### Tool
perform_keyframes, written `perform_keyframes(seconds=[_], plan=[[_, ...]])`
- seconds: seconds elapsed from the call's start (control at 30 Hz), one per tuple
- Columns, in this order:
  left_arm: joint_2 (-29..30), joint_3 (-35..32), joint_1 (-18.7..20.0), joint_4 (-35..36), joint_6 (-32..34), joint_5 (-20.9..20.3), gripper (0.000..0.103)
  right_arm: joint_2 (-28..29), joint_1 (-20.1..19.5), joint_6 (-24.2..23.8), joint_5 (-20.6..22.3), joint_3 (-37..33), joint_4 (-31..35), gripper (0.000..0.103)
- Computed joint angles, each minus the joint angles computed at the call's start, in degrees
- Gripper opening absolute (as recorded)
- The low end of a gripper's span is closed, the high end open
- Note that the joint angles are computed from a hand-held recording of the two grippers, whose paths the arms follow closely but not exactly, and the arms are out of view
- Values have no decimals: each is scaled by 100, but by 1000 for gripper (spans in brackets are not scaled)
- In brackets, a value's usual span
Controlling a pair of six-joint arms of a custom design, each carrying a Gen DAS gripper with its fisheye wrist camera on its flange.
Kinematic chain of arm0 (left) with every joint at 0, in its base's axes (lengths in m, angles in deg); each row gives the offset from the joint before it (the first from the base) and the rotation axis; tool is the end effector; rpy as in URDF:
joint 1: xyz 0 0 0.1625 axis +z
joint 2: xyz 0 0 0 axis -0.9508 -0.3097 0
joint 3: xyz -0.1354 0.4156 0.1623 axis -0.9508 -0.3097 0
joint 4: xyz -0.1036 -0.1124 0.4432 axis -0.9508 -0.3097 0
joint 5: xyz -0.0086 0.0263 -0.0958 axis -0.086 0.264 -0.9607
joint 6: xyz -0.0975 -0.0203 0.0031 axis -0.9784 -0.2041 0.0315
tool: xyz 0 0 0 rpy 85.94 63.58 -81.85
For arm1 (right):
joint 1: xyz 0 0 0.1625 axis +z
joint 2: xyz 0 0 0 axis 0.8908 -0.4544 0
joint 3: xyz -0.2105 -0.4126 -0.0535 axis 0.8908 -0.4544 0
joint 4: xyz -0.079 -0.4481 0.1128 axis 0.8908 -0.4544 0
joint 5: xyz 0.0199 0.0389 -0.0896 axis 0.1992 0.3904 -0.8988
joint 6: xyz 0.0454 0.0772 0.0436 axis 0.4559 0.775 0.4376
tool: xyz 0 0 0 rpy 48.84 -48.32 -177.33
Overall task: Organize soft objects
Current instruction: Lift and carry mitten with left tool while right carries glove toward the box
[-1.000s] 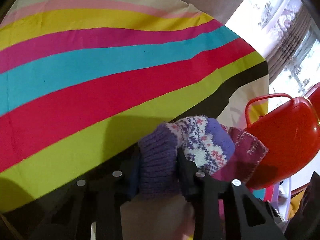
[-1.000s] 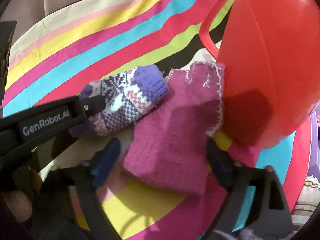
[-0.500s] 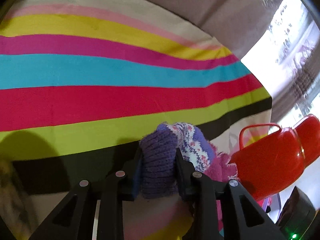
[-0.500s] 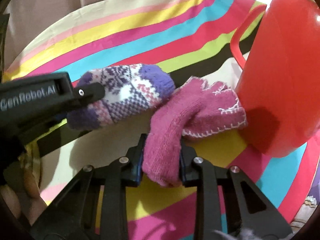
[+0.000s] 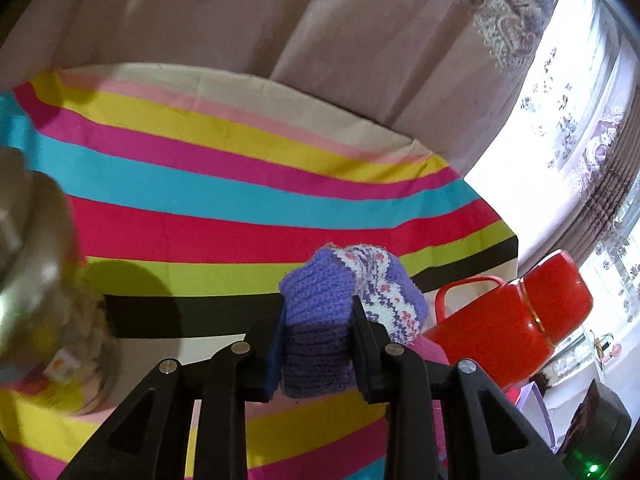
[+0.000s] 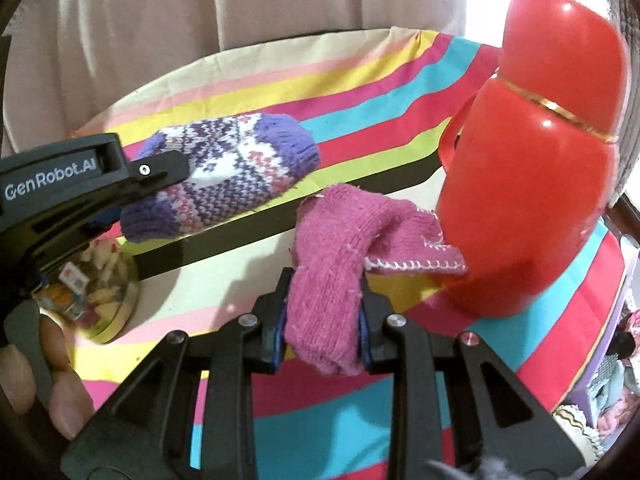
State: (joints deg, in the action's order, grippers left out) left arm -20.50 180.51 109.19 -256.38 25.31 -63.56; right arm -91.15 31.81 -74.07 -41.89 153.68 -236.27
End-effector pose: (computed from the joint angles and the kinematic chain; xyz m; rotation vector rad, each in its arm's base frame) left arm -0.4427 -0.5720 0.0376 0.5705 2.7151 -0.9356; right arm 0.1093 -0.4563 0.3356 0.0423 -2.1828 1.0760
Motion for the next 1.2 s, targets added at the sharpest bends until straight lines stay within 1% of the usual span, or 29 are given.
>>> perform_keyframes(seconds=[0.17,0.43,0.57,0.77,0.93,1.03,1.13,1.2], plan=[[-299,377,-177,-305,-210,157,30,-339,212,-41,19,199,141,31],[-602,880,-493,-485,-508,471,30,-982,277,-171,167,477,539,31],[-703,1071,-673,-480,-657,534,30,-1497,311,-200,291,629,911,31],[-775,1280,-975,-620,-748,487,30,-2361,171,-447,590,762,1478,31],[-703,1306,-1220,-695,-755,378,30,-3157,-174,-697,806,856,2006,31],[-619,1250,-1364,-674,-778,287,30,-3651,-546,-888,975,886,2329,31],[-527,1167,-1499,-601,-797,134,30,-4140,-1009,-1139,1163,898,2633,31],[-439,1081,-1584,-551,-813,30,30,-4563,-1493,-1333,1421,900,2917,31]])
